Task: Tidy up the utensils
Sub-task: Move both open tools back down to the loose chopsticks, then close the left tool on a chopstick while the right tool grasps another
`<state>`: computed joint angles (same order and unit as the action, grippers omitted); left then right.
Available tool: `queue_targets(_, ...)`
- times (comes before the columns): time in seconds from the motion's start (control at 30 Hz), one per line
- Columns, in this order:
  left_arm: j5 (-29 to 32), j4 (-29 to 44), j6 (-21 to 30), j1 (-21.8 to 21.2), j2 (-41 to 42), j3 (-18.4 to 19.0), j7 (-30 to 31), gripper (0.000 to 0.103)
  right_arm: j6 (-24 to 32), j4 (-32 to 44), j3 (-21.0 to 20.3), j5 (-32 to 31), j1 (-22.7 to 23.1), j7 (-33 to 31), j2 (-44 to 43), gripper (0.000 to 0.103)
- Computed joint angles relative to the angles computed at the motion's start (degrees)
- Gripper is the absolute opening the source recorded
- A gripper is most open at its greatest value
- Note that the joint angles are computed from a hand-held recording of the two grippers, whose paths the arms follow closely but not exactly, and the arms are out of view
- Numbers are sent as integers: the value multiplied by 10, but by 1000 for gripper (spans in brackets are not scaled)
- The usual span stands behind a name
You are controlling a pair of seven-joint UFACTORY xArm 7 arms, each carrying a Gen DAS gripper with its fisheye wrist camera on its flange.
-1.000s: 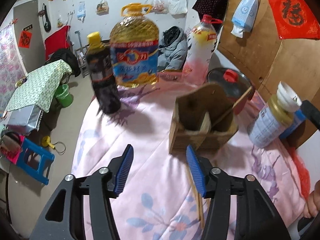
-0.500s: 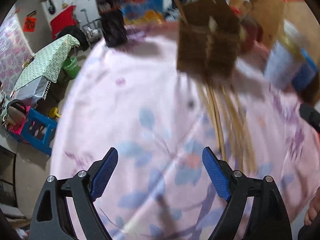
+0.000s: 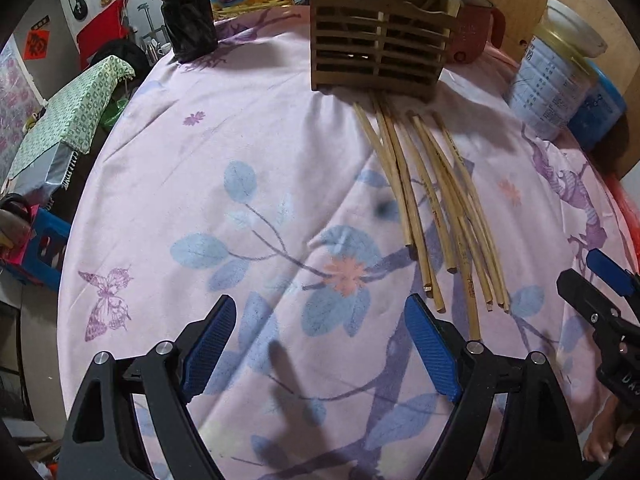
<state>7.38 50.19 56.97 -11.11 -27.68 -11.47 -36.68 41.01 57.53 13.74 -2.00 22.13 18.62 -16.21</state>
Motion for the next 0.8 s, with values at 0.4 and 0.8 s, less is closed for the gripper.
queue_targets(0.4, 26, -1, 31, 8, 3, -4, -19, 85, 19, -5, -14, 86, 39, -136, 36, 33)
queue_targets(0.8, 25, 12, 16, 0, 26, -1, -2, 85, -2, -16, -18, 62, 7, -69, 23, 21)
